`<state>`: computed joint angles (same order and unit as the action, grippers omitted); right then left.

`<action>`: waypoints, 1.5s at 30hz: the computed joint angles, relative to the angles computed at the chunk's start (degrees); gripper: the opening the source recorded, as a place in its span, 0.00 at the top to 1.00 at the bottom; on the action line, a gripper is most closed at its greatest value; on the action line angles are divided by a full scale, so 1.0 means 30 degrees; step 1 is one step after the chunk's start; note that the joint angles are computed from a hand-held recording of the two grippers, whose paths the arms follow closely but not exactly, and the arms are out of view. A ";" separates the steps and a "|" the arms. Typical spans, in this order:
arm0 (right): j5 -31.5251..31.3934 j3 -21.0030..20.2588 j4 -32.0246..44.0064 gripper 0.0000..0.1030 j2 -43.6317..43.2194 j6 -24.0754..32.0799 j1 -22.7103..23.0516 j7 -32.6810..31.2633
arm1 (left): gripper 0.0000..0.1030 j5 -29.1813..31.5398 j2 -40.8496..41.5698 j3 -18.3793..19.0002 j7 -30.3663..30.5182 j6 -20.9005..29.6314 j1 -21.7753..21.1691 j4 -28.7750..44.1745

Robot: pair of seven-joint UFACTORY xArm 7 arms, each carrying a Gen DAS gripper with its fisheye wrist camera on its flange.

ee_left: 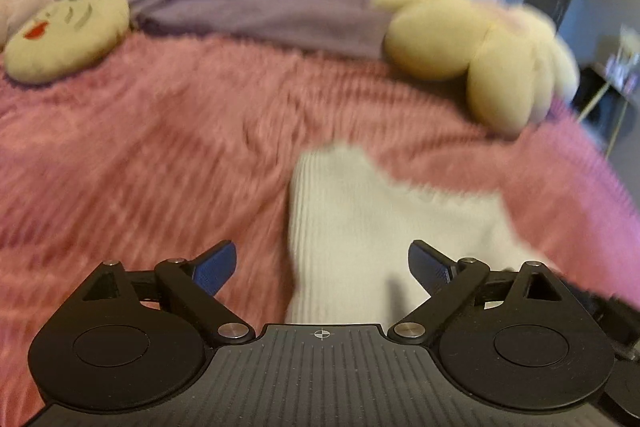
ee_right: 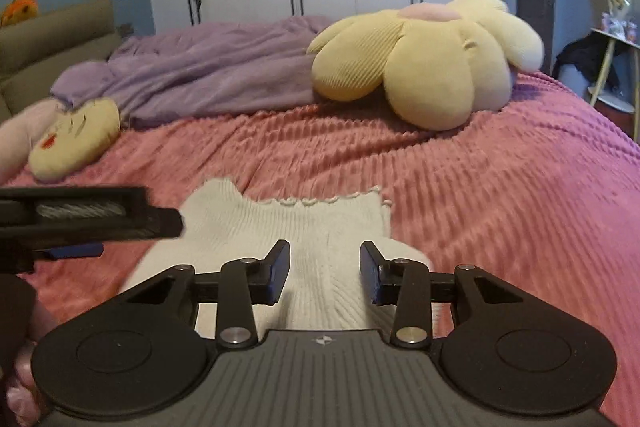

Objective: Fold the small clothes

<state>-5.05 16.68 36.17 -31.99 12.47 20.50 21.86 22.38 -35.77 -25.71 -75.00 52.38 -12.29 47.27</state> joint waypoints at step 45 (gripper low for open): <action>0.2575 -0.0294 -0.0706 0.04 -0.9440 1.6679 0.2078 -0.1091 | 0.00 -0.6998 -0.5066 -0.2413 0.0480 0.9475 -0.4077 0.2019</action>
